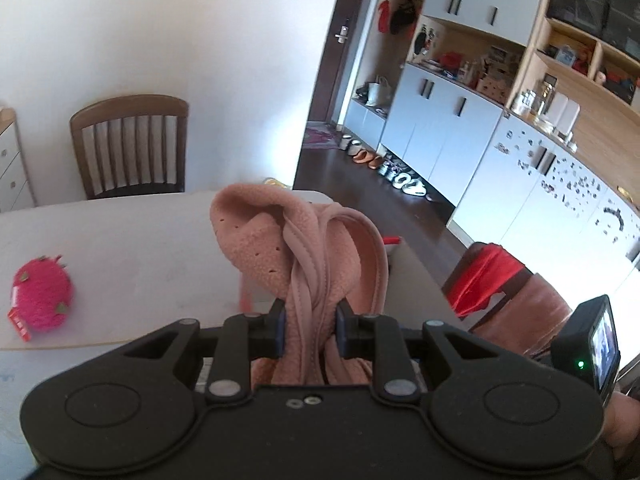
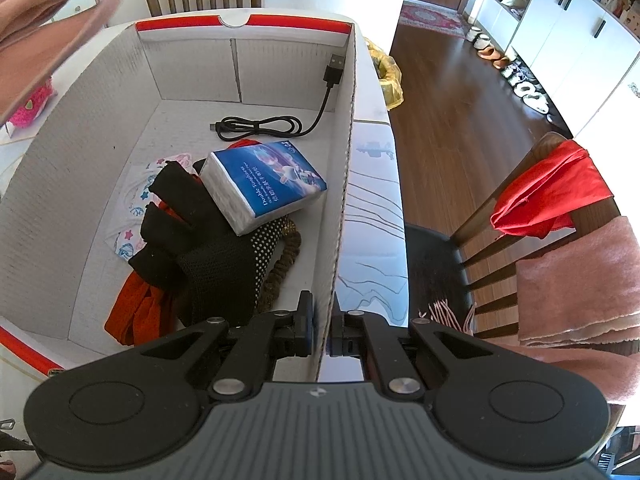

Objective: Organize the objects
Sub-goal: 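Carry the pink scarf into the box and open the left tool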

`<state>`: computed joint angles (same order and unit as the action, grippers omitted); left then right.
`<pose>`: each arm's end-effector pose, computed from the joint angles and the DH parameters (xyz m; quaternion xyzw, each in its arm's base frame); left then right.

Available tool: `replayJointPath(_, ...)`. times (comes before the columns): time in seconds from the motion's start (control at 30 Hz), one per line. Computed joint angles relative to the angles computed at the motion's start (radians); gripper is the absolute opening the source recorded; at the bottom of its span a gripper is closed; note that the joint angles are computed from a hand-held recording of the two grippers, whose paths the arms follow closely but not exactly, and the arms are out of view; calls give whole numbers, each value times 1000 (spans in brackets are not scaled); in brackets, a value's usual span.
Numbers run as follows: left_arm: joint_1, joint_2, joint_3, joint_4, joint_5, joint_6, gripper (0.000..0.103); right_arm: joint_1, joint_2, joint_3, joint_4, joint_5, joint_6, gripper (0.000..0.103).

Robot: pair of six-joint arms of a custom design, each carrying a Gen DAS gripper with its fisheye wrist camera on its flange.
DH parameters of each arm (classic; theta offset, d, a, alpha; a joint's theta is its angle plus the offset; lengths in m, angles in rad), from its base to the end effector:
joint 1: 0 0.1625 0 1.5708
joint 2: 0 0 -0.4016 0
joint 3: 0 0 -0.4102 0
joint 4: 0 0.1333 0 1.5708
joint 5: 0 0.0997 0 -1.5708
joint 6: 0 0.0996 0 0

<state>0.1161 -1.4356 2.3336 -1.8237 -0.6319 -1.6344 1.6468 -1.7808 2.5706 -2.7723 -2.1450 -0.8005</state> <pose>-0.3269 -0.2532 0.1327 0.0669 0.8553 -0.4215 0.2939 0.1040 -0.3229 0.2272 0.3460 -0.8747 0.0851 0.3287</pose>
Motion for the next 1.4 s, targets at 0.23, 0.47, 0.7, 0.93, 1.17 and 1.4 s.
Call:
replayJointPath(0.23, 61, 164, -59, -127, -10, 108, 21, -2, 5, 0, -6, 5, -3, 5)
replayJointPath(0.47, 104, 308, -140, -50, -18, 141, 22, -3, 11, -6, -3, 13, -2, 5)
replayJointPath(0.7, 146, 370, -182, 24, -49, 140, 22, 2, 9, -8, 3, 16, 2, 5)
replayJointPath(0.93, 191, 394, -202, 5, -135, 219, 24, -1, 6, -7, 5, 18, 1, 6)
replayJointPath(1.17, 245, 385, -192, -68, -228, 279, 26, -4, 4, -3, 3, 20, -2, 6)
replayJointPath(1.4, 265, 362, -167, -122, -272, 292, 30, -6, 2, -1, 4, 21, 0, 6)
